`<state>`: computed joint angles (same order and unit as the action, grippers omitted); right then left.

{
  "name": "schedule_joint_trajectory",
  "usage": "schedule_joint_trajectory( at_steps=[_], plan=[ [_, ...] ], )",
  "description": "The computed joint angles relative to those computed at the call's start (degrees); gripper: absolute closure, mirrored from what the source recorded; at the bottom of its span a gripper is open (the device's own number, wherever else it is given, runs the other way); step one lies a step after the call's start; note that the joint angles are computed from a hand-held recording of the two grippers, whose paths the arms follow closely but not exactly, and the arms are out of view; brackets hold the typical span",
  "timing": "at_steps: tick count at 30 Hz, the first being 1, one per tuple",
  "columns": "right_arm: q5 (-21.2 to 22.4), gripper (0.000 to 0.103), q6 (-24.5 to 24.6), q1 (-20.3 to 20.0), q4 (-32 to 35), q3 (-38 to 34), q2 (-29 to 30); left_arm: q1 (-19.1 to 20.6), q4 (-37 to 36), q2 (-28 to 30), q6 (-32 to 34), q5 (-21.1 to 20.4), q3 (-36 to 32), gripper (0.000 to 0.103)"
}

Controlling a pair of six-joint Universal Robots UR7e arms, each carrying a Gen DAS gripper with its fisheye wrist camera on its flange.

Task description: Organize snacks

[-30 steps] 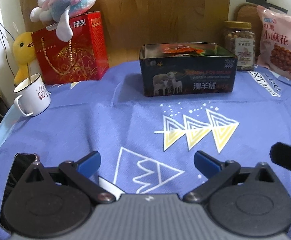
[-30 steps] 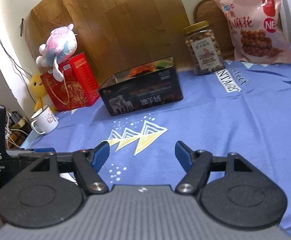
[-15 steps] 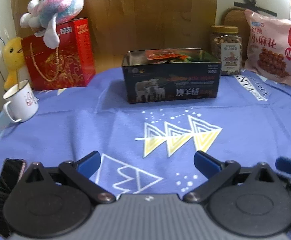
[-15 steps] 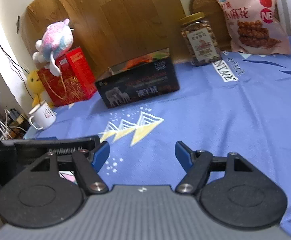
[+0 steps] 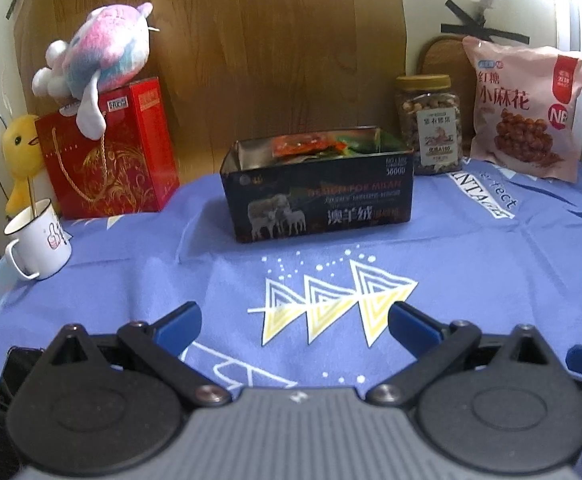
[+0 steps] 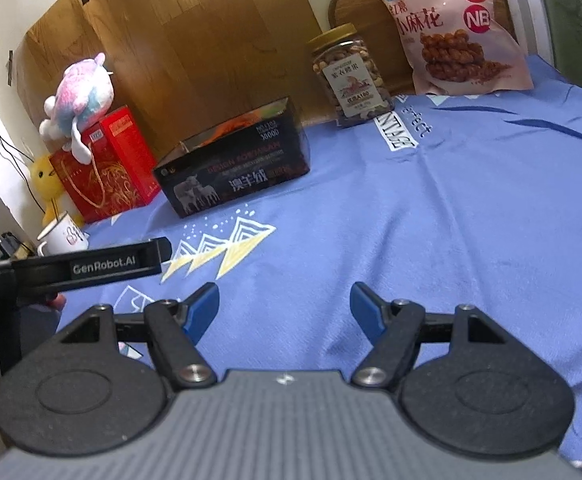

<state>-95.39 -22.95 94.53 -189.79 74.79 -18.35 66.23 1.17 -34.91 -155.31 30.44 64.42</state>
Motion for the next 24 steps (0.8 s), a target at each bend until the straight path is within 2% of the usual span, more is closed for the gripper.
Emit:
schedule_joint_trajectory(
  at_steps=[8,13,18,24],
  plan=[
    [1.86,0.029,-1.34,-0.05,1.29,-0.55,-0.24,0.17,2.36,0.16,-2.92,-1.33,-1.44,0.000],
    [2.93,0.029,-1.40,-0.63,0.75,0.57,-0.71,-0.17,2.18,0.48,-2.46,-2.62,-1.45,0.000],
    [3.70,0.029,-0.63,-0.98,1.26,0.37,-0.69,-0.66,-2.17,0.18,1.75,-4.76,0.14,0.000],
    [4.20,0.029,-0.75,-1.12,1.16,0.54,-0.72,-1.20,-13.08,-2.06,10.55,-6.22,4.70,0.000]
  ],
)
